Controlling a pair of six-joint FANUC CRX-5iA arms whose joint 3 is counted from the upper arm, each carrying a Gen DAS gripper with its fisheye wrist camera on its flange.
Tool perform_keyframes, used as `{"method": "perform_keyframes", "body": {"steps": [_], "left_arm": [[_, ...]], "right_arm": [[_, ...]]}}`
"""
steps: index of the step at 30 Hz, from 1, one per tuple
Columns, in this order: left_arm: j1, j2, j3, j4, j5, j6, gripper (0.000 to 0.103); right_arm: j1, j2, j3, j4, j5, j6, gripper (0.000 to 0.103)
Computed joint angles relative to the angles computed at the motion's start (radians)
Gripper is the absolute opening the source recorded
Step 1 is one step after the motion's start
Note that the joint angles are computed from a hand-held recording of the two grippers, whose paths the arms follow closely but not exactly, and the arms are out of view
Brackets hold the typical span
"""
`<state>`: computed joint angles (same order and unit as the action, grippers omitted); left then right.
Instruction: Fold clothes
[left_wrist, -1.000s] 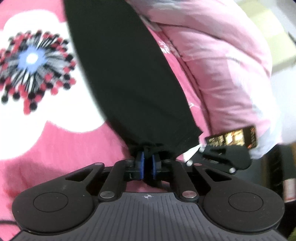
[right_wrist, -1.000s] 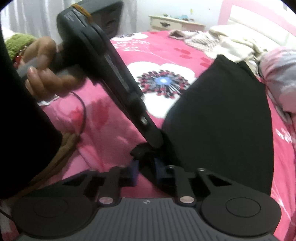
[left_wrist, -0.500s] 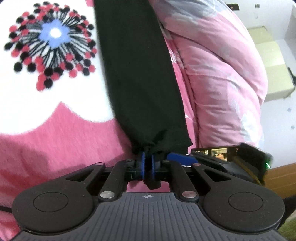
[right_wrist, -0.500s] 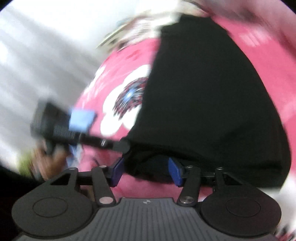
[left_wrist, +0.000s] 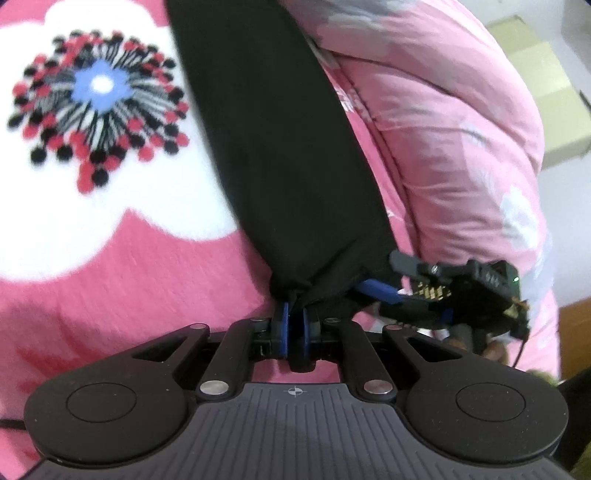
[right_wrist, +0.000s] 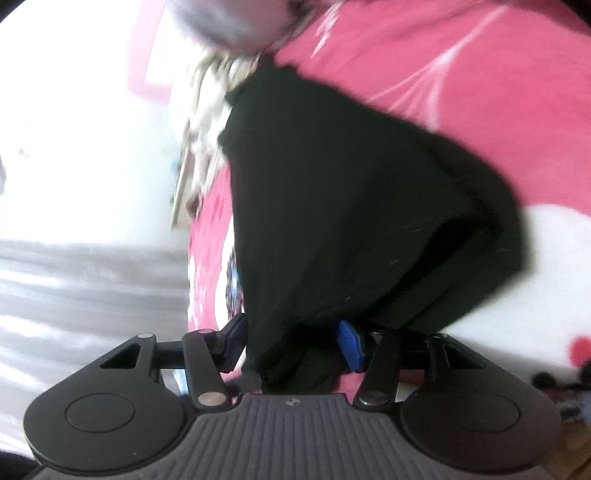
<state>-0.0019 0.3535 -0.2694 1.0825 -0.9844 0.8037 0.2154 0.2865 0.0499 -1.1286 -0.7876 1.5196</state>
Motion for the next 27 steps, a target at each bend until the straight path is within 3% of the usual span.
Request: {"method": "perform_keyframes", "body": {"steps": [5, 11, 18, 22, 24, 27], "left_arm": [[-0.007, -0.021, 0.013, -0.068, 0.026, -0.032, 0.006], [-0.027, -0.043, 0.031, -0.149, 0.064, -0.05, 0.006], [-0.075, -0.119, 0.032, -0.3, 0.181, -0.138, 0.02], [-0.115, -0.147, 0.019, -0.34, 0.254, -0.188, 0.021], [-0.134, -0.153, 0.014, -0.355, 0.289, -0.199, 0.021], [-0.157, -0.163, 0.011, -0.398, 0.336, -0.204, 0.021]], "right_arm": [[-0.021, 0.007, -0.002, -0.067, 0.002, 0.056, 0.056], [-0.046, 0.057, 0.051, -0.139, -0.127, 0.147, 0.051], [-0.042, 0.118, 0.119, -0.158, -0.22, 0.162, 0.03], [-0.027, 0.14, 0.154, -0.134, -0.244, 0.15, 0.019], [-0.021, 0.146, 0.164, -0.124, -0.249, 0.139, 0.007], [-0.021, 0.142, 0.159, -0.127, -0.247, 0.127, 0.003]]}}
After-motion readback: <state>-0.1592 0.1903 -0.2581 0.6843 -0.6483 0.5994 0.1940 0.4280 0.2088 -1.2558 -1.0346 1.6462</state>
